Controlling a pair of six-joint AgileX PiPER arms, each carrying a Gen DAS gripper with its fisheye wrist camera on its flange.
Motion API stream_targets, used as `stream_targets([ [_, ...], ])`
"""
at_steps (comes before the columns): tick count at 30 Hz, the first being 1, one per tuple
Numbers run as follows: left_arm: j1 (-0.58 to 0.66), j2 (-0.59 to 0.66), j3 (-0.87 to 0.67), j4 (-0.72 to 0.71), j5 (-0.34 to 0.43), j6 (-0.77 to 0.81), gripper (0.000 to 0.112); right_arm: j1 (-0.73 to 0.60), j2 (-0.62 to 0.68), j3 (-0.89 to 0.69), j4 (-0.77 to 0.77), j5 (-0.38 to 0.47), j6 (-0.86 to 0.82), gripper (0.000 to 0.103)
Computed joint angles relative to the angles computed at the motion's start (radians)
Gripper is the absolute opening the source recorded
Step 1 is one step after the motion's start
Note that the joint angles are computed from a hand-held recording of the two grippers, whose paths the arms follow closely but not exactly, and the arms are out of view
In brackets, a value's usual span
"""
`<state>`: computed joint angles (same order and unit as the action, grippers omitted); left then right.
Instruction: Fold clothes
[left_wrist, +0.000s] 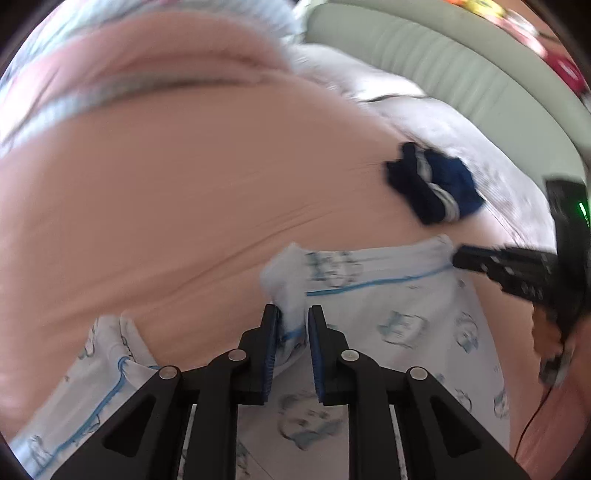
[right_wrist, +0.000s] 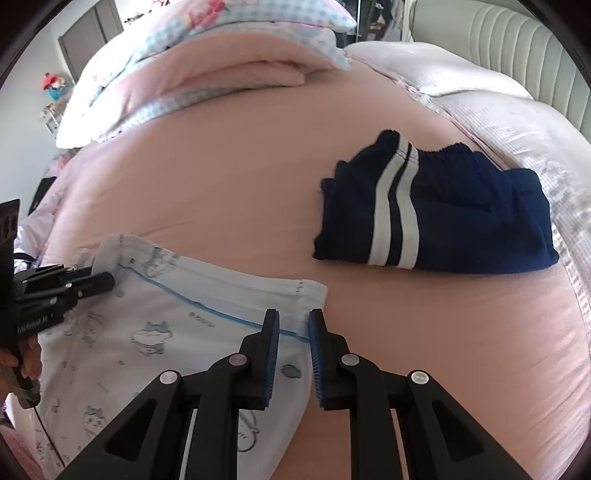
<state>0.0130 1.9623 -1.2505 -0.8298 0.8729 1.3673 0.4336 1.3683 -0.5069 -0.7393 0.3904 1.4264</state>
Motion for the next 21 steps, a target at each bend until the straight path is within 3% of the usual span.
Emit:
stream_targets([
  [5, -0.001, -0.061, 0.070, 0.043, 0.009, 0.086, 0.015, -0.024, 0.043, -0.022, 0.048, -0.027, -0.042, 0.016],
  [11, 0.067, -0.043, 0.067, 0.136, 0.129, 0.091, 0.017, -0.090, 0.078, -0.040, 0.127, -0.053, -0.169, 0.016],
  [14, 0.071, -0.097, 0.141, 0.098, 0.109, 0.196, 0.025, -0.083, 0.086, -0.040, 0.131, -0.049, -0.168, 0.016],
  [17, 0.106, -0.137, 0.180, 0.061, 0.082, 0.264, 0.025, -0.098, 0.079, -0.046, 0.146, -0.064, -0.194, 0.016],
  [21, 0.103, -0.142, 0.207, 0.012, -0.015, 0.303, 0.025, -0.107, 0.046, -0.023, 0.139, -0.166, -0.210, 0.016],
])
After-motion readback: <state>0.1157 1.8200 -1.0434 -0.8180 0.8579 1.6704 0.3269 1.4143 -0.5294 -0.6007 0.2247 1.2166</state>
